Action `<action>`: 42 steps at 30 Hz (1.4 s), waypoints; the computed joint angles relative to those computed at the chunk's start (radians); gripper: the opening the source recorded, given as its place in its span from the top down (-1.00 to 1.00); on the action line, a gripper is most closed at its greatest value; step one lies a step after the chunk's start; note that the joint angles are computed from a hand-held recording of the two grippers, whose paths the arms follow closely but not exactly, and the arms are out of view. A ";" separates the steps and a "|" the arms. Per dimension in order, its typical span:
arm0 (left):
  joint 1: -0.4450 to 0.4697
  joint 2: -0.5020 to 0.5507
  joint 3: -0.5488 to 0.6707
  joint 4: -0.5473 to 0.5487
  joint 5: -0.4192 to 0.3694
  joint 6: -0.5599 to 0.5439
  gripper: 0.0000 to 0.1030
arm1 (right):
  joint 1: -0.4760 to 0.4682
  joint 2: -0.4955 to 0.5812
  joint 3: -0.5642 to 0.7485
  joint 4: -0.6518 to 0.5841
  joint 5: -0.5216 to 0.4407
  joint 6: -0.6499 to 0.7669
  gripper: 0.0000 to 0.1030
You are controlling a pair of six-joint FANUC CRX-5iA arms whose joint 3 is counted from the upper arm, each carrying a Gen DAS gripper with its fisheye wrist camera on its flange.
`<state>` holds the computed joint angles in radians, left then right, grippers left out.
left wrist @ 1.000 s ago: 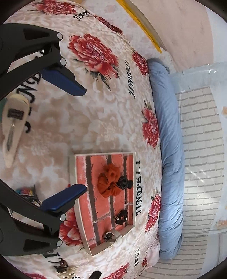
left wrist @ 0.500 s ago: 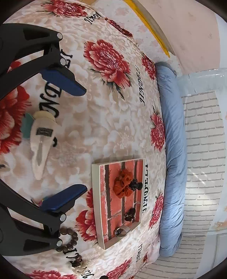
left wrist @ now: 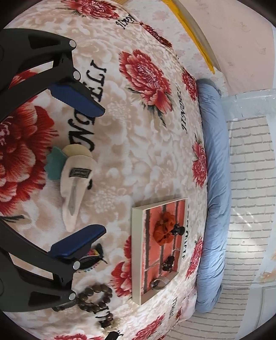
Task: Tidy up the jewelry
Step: 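Withdraw both grippers from the tray toward the remaining items, then move left gripper to the white pom-pom hair clip while right gripper approaches the black leather bracelet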
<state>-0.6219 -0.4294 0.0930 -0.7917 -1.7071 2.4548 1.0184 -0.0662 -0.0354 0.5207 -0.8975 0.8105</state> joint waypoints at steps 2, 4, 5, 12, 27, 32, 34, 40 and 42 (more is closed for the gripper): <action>-0.005 -0.005 -0.018 0.001 -0.001 0.004 -0.90 | 0.016 -0.018 -0.025 -0.009 0.009 -0.015 -0.86; -0.011 -0.010 -0.035 0.002 0.001 0.013 -0.90 | 0.034 -0.032 -0.050 -0.005 0.016 -0.029 -0.86; -0.005 -0.016 -0.048 0.012 0.009 0.017 -0.90 | 0.042 -0.034 -0.060 0.000 0.017 -0.031 -0.86; 0.053 -0.053 -0.121 0.075 0.059 0.021 -0.90 | 0.101 -0.031 -0.093 -0.013 -0.009 -0.037 -0.86; 0.200 -0.079 -0.191 0.178 0.150 -0.039 -0.89 | 0.123 0.022 -0.057 -0.103 -0.079 0.031 -0.48; 0.288 -0.089 -0.224 0.253 0.203 -0.091 -0.72 | 0.128 0.040 -0.046 -0.095 -0.093 0.032 -0.25; 0.336 -0.104 -0.246 0.303 0.241 -0.124 -0.66 | 0.129 0.041 -0.047 -0.093 -0.089 0.035 -0.17; 0.387 -0.126 -0.277 0.359 0.285 -0.161 -0.55 | 0.140 0.032 -0.063 -0.071 -0.073 0.034 0.25; 0.390 -0.128 -0.281 0.368 0.293 -0.167 -0.49 | 0.138 0.031 -0.061 -0.084 -0.069 0.050 0.36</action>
<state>-0.2323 -0.5570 -0.1879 -0.4242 -1.4137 2.2876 1.1562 -0.0352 -0.0968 0.4371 -0.9660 0.8603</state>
